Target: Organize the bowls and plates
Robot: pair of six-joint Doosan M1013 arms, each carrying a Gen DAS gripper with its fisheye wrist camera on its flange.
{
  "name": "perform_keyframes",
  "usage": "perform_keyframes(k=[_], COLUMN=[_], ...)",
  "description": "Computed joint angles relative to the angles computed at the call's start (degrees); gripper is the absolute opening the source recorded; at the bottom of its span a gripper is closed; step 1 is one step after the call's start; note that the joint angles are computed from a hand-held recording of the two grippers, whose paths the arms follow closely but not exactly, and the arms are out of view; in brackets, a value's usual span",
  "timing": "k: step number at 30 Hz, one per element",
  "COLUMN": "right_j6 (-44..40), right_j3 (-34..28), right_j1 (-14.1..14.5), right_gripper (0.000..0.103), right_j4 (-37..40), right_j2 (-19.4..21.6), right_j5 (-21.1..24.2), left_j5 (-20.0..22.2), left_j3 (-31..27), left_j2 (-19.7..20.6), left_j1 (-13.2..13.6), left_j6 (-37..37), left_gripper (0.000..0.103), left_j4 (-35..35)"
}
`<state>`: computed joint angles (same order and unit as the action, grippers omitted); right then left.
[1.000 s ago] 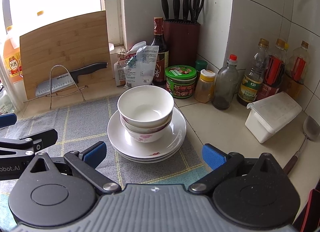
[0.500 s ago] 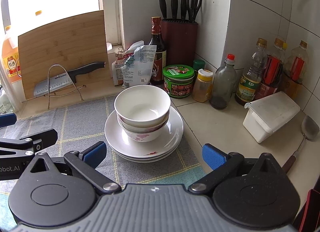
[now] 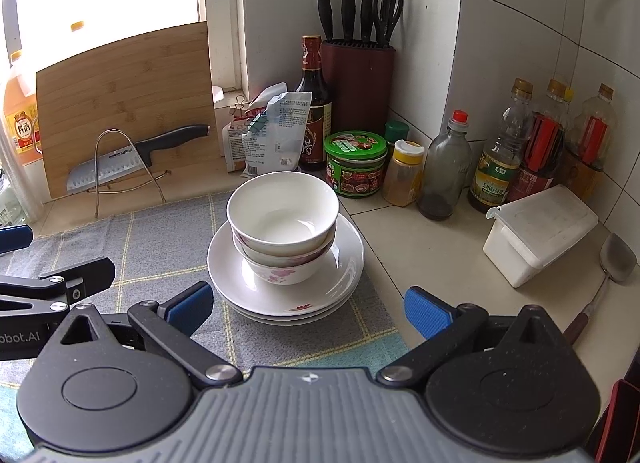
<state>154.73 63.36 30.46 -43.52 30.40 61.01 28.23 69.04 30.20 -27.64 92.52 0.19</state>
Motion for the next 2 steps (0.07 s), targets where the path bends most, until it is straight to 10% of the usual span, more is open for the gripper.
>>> perform_keyframes(k=[2], right_j6=[-0.07], right_j3=[-0.01], right_j1=[0.03], right_gripper=[0.103], right_j4=[-0.08], right_j2=[0.00], right_j5=[0.17], left_j5=[0.03], left_j3=[-0.05], left_j2=[0.02], left_j1=[0.00], left_j6=[0.14], left_gripper=[0.102], left_j4=[-0.12])
